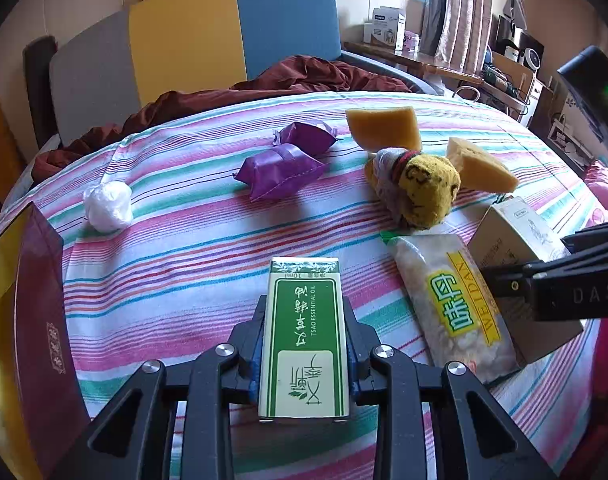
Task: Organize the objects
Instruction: 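Carry the green box into the tray and release it with the left gripper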
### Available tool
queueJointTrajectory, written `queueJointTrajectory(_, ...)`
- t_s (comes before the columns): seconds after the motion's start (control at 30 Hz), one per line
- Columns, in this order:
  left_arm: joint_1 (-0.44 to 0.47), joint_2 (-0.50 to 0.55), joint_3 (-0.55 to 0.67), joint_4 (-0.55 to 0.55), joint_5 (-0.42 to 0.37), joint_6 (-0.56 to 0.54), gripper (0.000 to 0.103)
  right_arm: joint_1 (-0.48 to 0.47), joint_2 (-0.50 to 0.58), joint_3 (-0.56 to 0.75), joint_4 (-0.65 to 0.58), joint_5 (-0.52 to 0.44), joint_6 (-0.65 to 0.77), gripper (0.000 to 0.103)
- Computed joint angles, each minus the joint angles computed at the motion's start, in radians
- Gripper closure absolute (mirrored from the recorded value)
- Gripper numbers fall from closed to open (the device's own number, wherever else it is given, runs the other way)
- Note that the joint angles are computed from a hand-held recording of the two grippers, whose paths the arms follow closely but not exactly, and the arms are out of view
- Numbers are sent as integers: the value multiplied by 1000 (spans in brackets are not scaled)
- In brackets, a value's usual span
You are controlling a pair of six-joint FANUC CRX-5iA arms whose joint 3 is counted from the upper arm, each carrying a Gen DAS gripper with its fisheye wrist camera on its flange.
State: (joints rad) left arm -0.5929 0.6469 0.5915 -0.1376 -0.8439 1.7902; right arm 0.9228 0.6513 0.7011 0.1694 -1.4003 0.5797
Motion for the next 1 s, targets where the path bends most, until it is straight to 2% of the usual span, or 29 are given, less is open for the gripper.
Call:
queueJointTrajectory(0.1, -9, -12, -10, -29, -7, -2, 72, -4, -11, -19, -9, 12, -5, 50)
queueJointTrajectory(0.3, -7, -57, -53, -9, -46, -2, 73, -4, -36, -66, -6, 35, -9, 50)
queueJointTrajectory(0.4, -11, -121, -136, 5, 7, -23, 73, 4, -36, -74, 14, 26, 1, 50)
queueJointTrajectory(0.6, 29, -248, -276, 107, 91, -63, 73, 12, -56, -113, 33, 33, 5, 50)
queueJointTrajectory(0.67, 58, -293, -308, 122, 101, -63, 73, 14, -65, -127, 36, 38, 3, 50)
queueJointTrajectory(0.77, 126, -349, -343, 144, 83, -44, 72, 8, -34, -78, 39, 16, 15, 50)
queueJointTrajectory(0.87, 213, -383, -367, 168, 43, -21, 72, 8, -24, -66, 43, 11, 18, 50)
queueJointTrajectory(1.0, 319, -401, -376, 125, -19, 43, 72, 15, -24, -82, 50, 21, 15, 50)
